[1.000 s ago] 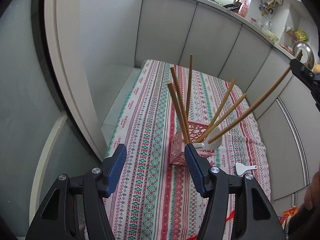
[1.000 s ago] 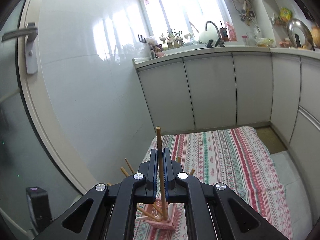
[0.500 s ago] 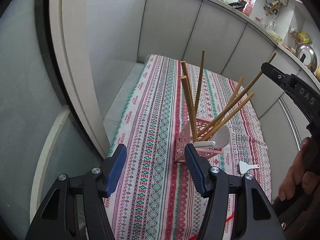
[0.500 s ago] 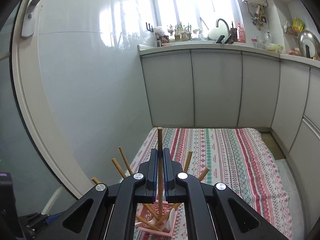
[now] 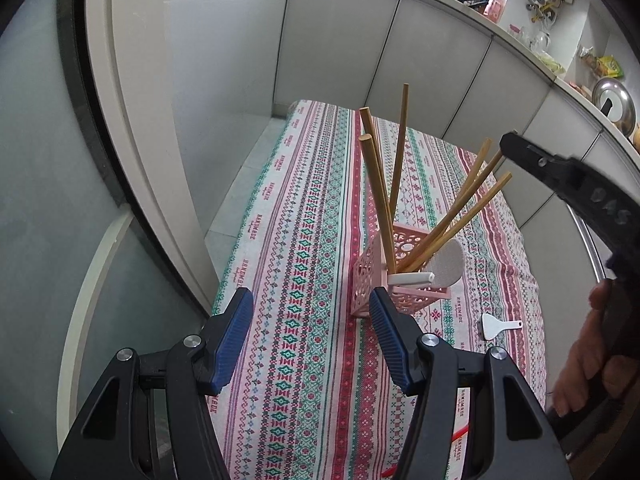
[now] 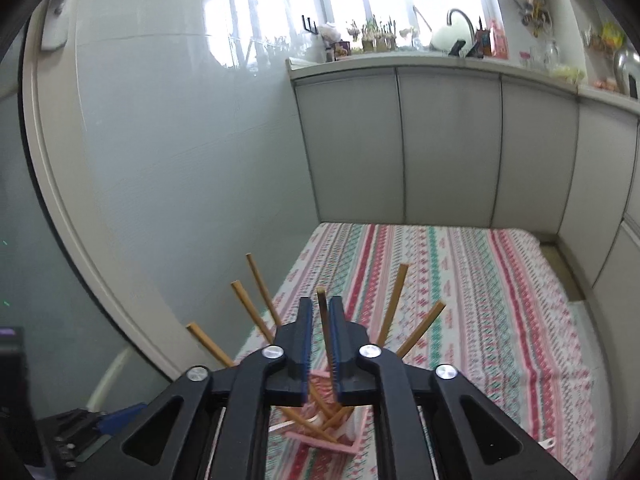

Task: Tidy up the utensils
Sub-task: 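Lift both open tools away from the pink basket, then lower the left tool onto the red plastic spoon and grasp its handle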

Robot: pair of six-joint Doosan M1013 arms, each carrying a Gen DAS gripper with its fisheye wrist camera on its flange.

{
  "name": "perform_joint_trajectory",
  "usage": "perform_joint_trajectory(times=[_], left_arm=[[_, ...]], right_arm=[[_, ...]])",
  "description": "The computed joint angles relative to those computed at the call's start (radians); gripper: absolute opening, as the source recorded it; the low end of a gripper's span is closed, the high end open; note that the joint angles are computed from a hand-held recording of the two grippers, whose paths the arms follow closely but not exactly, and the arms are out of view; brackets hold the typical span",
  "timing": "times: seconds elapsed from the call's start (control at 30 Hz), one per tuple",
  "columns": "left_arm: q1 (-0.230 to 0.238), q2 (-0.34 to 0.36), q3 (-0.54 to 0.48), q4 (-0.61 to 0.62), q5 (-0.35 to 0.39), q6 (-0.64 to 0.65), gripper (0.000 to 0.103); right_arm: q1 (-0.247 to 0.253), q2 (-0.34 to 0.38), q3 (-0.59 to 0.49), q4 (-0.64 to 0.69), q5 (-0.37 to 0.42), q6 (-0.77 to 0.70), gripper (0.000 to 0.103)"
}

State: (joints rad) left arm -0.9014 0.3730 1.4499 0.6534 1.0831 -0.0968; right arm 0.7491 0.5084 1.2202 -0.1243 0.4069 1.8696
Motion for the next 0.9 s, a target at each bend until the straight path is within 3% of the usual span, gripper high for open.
perform_joint_trajectory(times=[0.03,0.07,0.13,0.23,0.43,0.53,0.63,0.9], left_arm=[[0.0,0.001,-0.001,-0.004,0.001,0.006,0.063],[0.001,0.002,-0.003,-0.008,-0.001,0.016,0.063],[0.0,0.004,-0.004,-0.015,-0.007,0.035,0.063],[-0.003,0.01,-0.013,-0.033,-0.015,0.084,0.063],[-0.012,0.03,-0.041,-0.094,-0.048,0.201,0.063],[-0.018,0.05,-0.067,-0.137,-0.058,0.285,0.063],[-0.022,0.071,-0.091,-0.192,-0.081,0.36,0.07],[-0.042,0.162,-0.196,-0.346,-0.065,0.593,0.071]], right_arm=[[-0.006,-0.009,0.008,0.066,-0.005,-0.047,0.029],[-0.01,-0.018,0.016,0.107,-0.01,-0.074,0.045],[-0.015,-0.042,0.043,0.126,-0.037,-0.082,0.057],[-0.018,-0.077,0.075,0.078,-0.038,-0.048,0.057],[-0.052,-0.135,0.142,0.058,0.02,-0.014,0.068],[-0.079,-0.153,0.168,0.037,0.08,0.029,0.07],[-0.106,-0.163,0.19,0.033,0.145,0.063,0.072],[-0.175,-0.135,0.202,0.174,0.411,0.007,0.073]])
